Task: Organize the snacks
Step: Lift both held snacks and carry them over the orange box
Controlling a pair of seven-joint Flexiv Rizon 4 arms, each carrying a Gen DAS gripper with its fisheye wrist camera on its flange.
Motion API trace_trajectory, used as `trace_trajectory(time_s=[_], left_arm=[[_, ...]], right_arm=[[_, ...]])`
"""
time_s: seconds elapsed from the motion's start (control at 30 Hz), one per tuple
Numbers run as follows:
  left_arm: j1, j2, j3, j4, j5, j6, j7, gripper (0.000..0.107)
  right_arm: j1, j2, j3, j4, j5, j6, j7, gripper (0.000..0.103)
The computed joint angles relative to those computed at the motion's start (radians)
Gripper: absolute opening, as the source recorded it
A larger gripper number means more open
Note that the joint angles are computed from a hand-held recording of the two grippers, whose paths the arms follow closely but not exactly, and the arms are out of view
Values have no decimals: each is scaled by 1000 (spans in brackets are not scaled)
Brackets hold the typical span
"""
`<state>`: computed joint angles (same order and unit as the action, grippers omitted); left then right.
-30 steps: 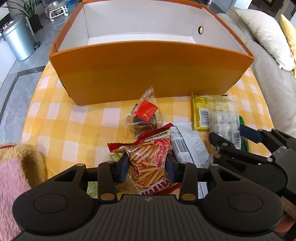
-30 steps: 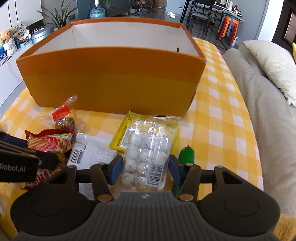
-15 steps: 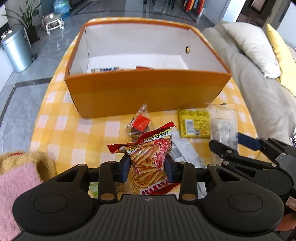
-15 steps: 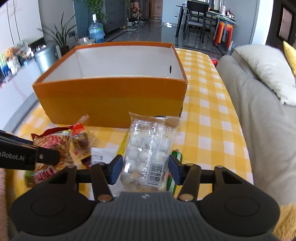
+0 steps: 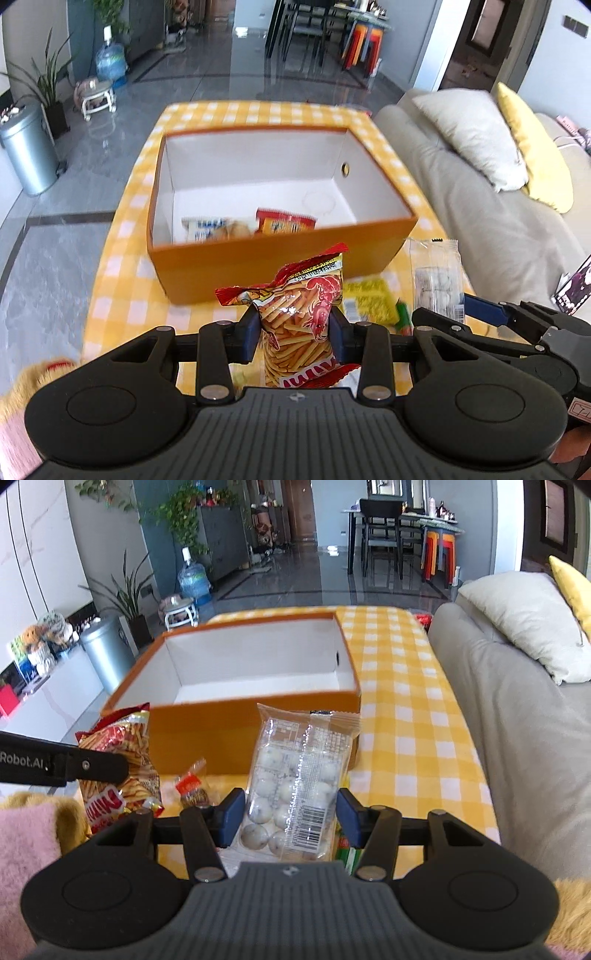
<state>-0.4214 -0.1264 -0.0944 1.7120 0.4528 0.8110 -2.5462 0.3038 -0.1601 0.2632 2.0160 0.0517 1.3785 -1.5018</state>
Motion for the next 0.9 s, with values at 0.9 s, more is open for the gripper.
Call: trace_trajectory(time_s=[0.9], left_arm=[[64, -101, 61, -203, 22, 4, 175, 42]], right_arm=[[18, -205, 34, -403, 26, -72, -145, 52]])
